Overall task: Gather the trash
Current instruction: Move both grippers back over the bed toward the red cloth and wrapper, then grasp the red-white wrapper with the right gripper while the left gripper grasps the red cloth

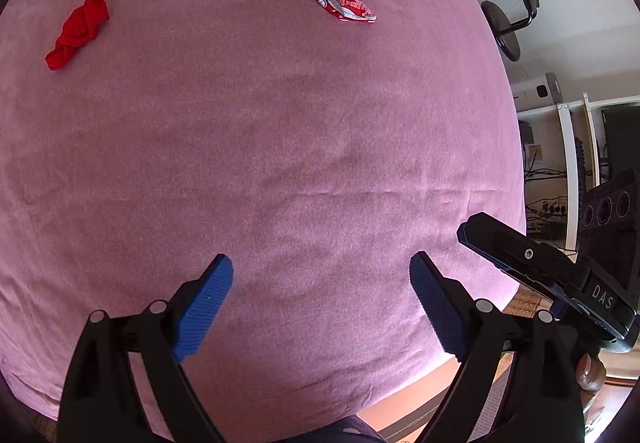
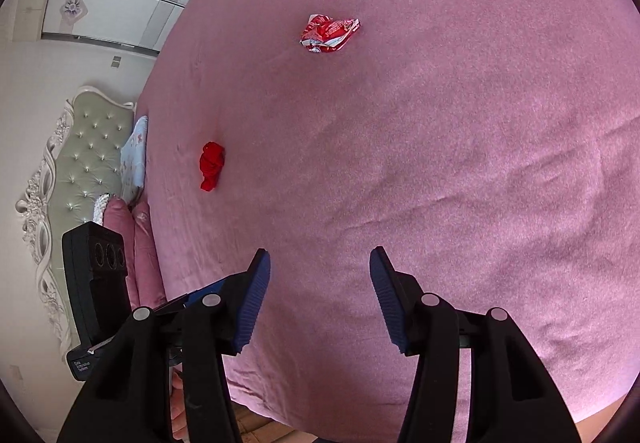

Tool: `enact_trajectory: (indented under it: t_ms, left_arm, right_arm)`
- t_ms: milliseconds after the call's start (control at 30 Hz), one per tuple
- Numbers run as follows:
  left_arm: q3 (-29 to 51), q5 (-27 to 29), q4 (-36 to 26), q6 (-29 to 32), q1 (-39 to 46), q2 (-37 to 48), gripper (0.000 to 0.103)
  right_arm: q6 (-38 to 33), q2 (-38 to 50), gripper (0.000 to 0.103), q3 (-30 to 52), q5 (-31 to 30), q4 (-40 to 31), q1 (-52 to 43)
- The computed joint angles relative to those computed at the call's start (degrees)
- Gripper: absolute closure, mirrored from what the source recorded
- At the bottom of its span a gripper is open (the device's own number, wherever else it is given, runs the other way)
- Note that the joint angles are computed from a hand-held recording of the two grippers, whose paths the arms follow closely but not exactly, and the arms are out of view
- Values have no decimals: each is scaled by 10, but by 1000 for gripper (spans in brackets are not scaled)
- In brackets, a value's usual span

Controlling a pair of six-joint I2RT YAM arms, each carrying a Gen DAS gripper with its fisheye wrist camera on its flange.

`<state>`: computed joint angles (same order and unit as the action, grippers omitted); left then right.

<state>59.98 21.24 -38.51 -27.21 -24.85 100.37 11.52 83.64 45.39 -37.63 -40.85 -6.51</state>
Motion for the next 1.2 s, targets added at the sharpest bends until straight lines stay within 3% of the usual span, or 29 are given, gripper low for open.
enact_trajectory:
  t_ms: [267, 433, 633, 933, 1200]
  left_arm:
    - [190, -12, -40, 29, 49, 172, 12]
    - [315, -18, -78, 41, 67, 277, 12]
    - [438, -25, -123, 52, 89, 373, 12]
    - [543, -29, -158, 49, 120, 461, 11]
    - [581, -25, -165, 48, 135, 502, 11]
  right_arm:
    - [-16, 220, 50, 199, 22, 8, 34]
    - [-22, 328, 44, 326, 50, -9, 44]
    - [-22, 446, 24, 486, 114, -23, 67]
    - [-94, 613, 20, 733, 192, -102, 112]
    - [-115, 792, 20, 1016, 223, -245, 134]
